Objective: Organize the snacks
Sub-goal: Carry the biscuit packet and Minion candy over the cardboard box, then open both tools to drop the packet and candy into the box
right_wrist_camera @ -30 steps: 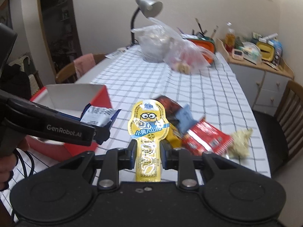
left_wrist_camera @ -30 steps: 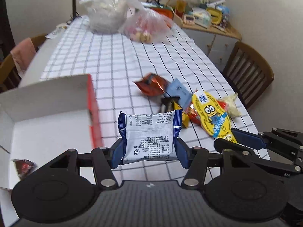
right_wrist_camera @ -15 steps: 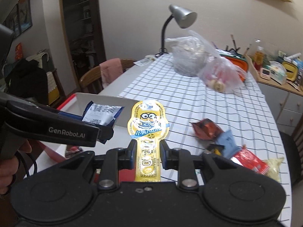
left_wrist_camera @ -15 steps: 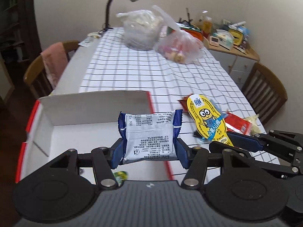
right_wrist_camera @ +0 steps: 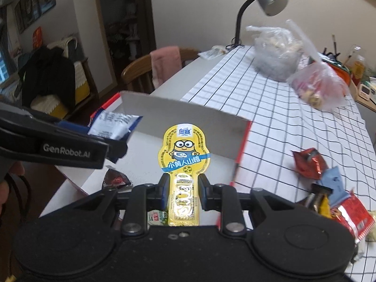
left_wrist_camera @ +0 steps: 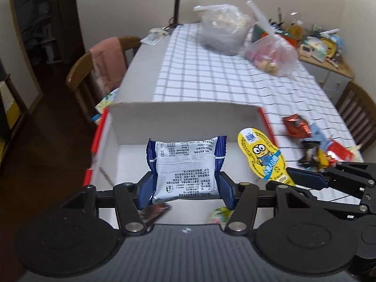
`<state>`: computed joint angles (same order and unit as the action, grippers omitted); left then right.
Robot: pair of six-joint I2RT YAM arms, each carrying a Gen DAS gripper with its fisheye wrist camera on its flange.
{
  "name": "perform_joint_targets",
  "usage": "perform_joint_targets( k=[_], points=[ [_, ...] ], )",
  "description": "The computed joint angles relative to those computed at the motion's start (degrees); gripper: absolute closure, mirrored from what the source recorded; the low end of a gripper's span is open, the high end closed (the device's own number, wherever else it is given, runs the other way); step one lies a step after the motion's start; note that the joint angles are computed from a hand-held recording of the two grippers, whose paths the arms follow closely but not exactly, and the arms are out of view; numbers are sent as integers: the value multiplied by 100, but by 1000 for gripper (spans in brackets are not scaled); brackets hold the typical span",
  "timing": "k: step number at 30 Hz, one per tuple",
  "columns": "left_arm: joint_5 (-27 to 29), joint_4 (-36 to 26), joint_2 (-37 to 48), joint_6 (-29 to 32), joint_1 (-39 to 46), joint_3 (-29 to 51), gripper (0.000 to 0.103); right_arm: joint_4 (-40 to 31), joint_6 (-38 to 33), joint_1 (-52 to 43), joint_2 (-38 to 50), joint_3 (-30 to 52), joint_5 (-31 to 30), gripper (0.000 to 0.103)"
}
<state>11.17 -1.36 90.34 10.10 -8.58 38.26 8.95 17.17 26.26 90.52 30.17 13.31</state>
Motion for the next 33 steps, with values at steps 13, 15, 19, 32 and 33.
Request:
perform_joint_targets(
  k=[13,15,19,32,33],
  points=[
    [-408,-87,1834,570,369,1138,45,-293,-189,76,1823,1247,-156,80],
    [-506,-70,2017,636,332,1220,45,-358,-203,31,1983,1368,-208,80],
    [-626,-48,2257,708,261,1331,45,-457,-252,-56,2234,1561,-347,80],
    [-918,-94,2600,1016,16,1475,45,-717,-333,-9,2532,1867,-407,80],
    [-918,-108,2620,1015,17,1486,44,-711,-327,-9,2530,1859,-398,80]
  ],
)
